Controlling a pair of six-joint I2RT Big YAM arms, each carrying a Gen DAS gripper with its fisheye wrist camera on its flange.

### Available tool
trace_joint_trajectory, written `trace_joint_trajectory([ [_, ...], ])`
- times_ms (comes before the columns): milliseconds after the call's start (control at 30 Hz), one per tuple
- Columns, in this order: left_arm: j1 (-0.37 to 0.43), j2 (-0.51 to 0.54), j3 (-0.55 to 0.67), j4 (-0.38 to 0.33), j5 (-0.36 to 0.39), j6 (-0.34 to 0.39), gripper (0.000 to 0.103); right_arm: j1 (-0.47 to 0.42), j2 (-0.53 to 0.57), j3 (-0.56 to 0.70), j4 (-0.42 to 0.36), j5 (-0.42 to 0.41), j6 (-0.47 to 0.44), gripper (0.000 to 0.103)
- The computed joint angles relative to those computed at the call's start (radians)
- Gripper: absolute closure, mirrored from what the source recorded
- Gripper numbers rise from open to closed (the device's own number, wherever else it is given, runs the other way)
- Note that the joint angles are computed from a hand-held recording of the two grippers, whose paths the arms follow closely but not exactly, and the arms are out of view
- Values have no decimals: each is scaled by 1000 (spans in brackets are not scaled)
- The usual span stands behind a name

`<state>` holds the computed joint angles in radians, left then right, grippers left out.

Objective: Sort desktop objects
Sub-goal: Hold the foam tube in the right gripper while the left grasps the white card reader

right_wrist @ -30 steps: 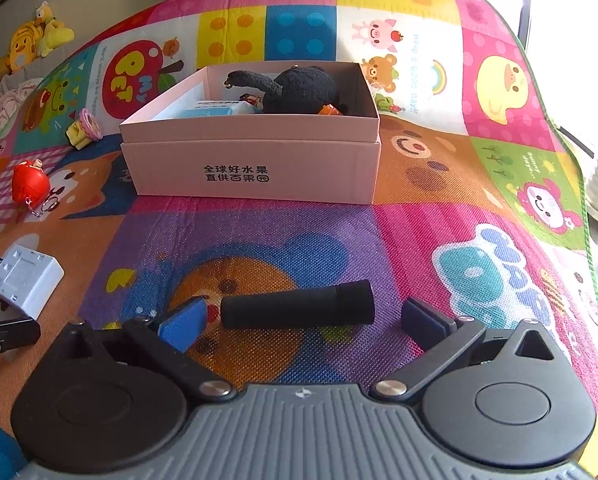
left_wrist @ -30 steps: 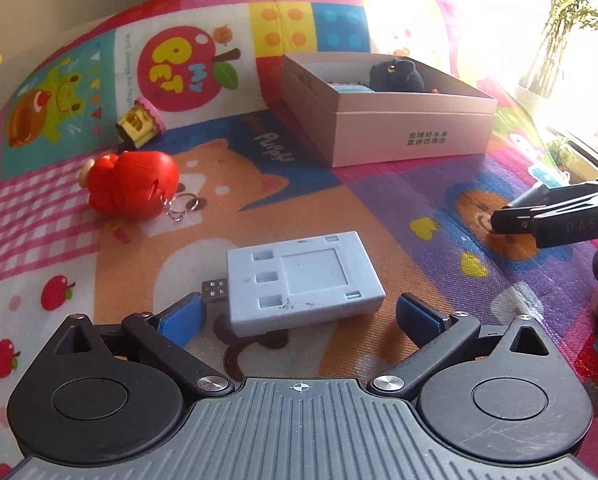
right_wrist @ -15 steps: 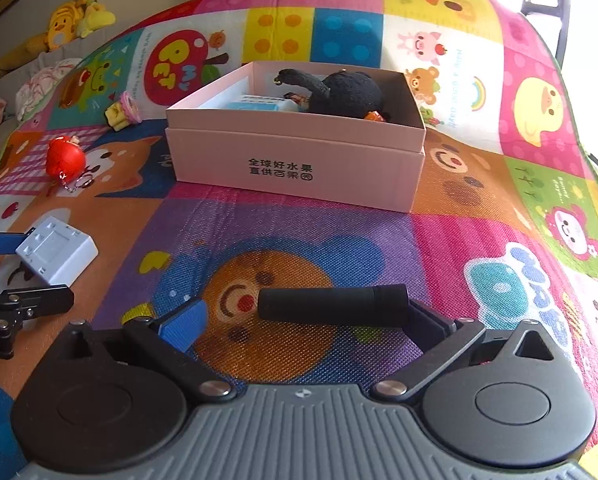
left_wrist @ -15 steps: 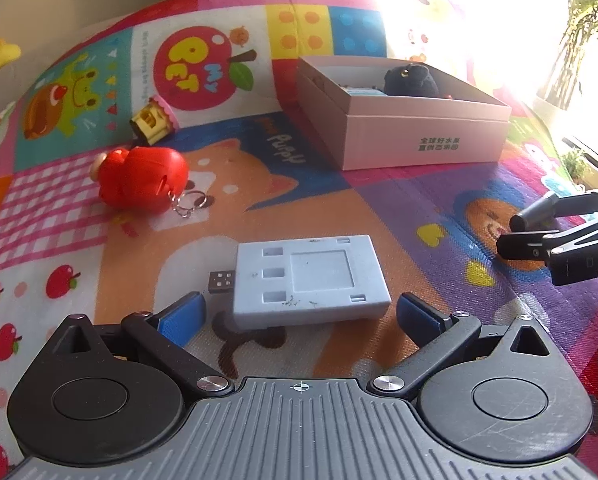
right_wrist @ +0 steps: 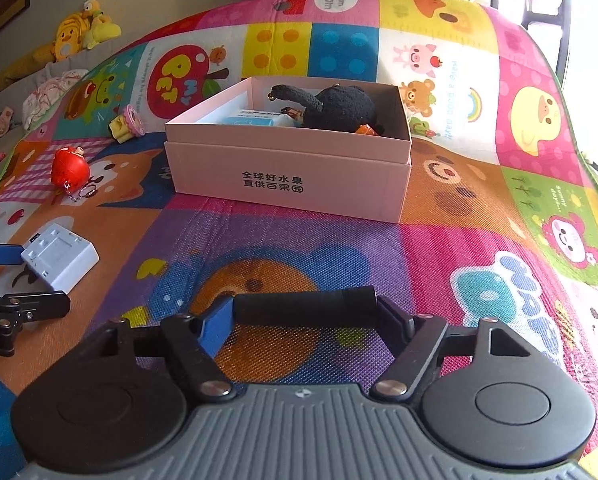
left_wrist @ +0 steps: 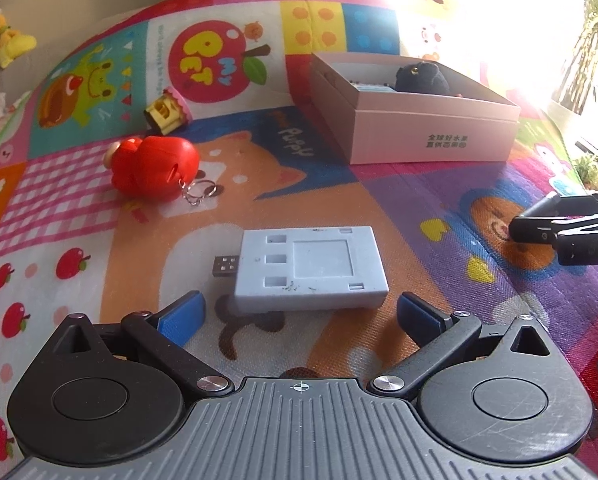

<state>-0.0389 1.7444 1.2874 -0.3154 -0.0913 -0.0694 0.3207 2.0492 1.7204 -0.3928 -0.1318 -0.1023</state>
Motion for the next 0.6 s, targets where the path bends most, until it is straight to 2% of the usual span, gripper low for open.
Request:
trace_joint_trajectory([
  [333,-15,24,34,-8,8,-19,0,9,-6,-16,23,31,-16,28],
  [600,-20,44,55,4,17,14,0,9,-6,-17,24,31,-16,28],
])
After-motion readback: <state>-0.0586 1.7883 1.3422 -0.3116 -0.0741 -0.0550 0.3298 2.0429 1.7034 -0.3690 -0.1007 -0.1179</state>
